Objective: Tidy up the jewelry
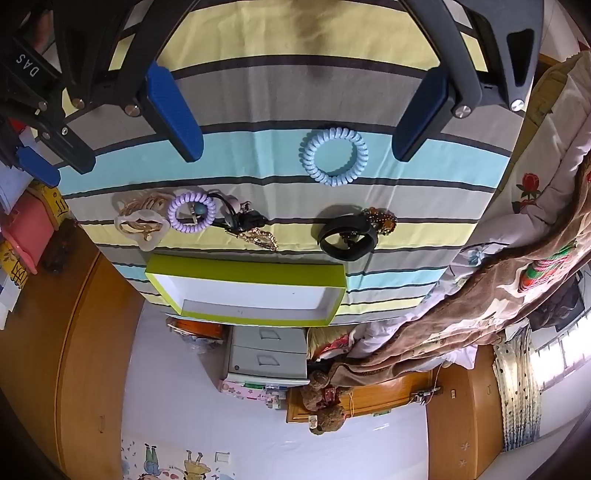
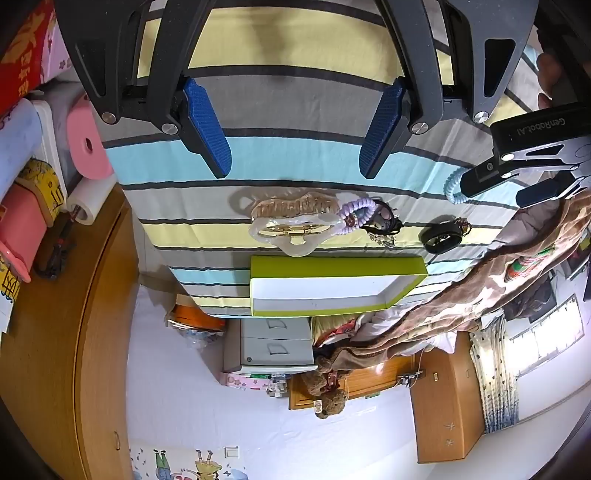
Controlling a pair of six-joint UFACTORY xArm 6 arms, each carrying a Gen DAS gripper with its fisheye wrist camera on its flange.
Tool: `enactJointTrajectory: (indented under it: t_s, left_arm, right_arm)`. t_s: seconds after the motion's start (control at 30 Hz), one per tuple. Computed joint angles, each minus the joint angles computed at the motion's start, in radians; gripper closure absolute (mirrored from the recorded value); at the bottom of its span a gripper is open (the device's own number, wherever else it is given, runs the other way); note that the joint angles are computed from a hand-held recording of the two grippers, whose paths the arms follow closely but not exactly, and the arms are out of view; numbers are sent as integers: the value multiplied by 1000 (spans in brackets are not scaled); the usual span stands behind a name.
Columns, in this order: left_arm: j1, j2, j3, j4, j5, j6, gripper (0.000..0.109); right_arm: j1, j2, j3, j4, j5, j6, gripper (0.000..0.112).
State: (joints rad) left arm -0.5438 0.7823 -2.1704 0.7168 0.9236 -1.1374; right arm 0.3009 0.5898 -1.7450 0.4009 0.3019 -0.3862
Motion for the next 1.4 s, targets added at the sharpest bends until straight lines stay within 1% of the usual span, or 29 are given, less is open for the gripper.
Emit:
enactJointTrajectory:
  t_s: [0.23, 0.3, 0.4, 0.5, 0.53, 0.67, 0.8, 1.4]
  left_arm:
    - [-7, 35, -59, -21, 37, 23, 6]
    - [-10, 50, -83, -26, 46, 28, 6]
    - [-13, 67, -108, -27, 51, 15, 6]
    - [7, -37, 52, -13, -11, -26, 6]
    - [7, -38, 52, -12, -9, -28, 6]
    - [10, -54, 78, -6, -20, -46, 6]
    - [9, -49, 67, -8, -13, -38, 6]
    - [7, -62, 89, 2, -10, -50, 6]
  right_arm:
    - [1, -10, 9, -2, -2, 2, 40]
    - [-1, 6, -18, -15, 10, 12, 40]
    - [-3, 3, -20, -11, 13, 6, 40]
    - [2, -7, -7, -11, 4, 4, 40]
    - [7, -16, 10, -10, -10, 1, 40]
    - [9, -19, 15, -5, -14, -7, 40]
    - [11, -23, 19, -1, -18, -10, 40]
    - [12, -29, 25, 0, -14, -12, 40]
